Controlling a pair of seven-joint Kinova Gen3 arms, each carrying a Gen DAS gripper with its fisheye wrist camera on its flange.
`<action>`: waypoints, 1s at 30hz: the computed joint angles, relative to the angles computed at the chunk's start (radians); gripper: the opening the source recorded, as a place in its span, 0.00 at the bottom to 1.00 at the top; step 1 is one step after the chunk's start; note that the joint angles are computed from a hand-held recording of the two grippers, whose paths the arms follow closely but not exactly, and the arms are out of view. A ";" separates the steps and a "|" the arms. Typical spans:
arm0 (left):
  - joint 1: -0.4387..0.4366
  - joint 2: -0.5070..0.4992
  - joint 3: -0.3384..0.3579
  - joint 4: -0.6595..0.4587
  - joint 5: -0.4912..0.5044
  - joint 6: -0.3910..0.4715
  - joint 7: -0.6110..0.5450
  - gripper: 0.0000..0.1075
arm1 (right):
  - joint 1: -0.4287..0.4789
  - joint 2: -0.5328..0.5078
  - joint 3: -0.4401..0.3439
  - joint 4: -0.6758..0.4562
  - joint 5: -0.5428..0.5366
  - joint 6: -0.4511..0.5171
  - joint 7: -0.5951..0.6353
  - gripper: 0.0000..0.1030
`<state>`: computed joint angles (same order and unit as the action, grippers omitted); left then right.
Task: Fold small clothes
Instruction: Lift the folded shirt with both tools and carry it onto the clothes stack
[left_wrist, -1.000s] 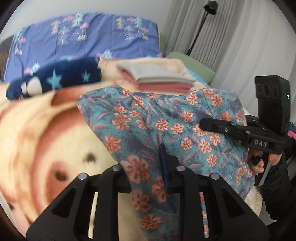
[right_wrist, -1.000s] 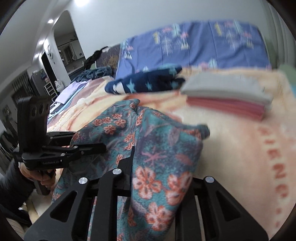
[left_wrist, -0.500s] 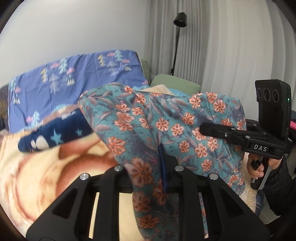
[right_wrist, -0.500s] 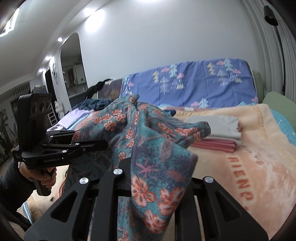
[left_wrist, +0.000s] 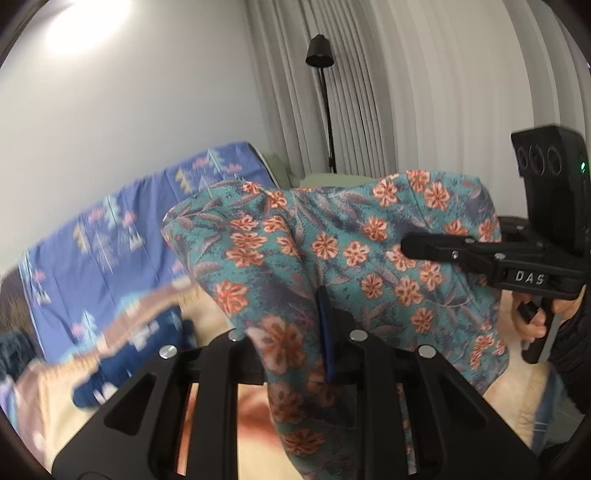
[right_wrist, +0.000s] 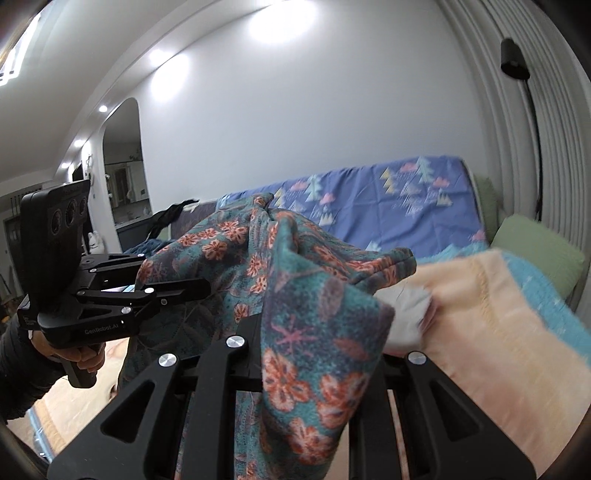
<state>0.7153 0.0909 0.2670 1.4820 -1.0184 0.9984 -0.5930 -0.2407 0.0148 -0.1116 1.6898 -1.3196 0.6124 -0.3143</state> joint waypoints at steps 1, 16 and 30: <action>-0.001 0.017 -0.001 -0.026 -0.012 0.009 -0.016 0.20 | 0.000 0.002 0.001 -0.014 0.004 -0.011 -0.002 0.17; -0.004 0.210 -0.185 -0.319 0.054 -0.044 -0.266 0.21 | 0.020 0.143 -0.076 -0.228 0.265 -0.193 -0.224 0.17; -0.026 0.292 -0.290 -0.386 0.129 -0.097 -0.326 0.22 | -0.065 0.334 -0.049 -0.480 0.676 -0.189 -0.624 0.17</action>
<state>0.6892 0.3833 -0.0226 1.0961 -0.8890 0.9014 -0.9186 -0.3057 0.3492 -0.1606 1.2094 -0.6437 0.4237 -0.9382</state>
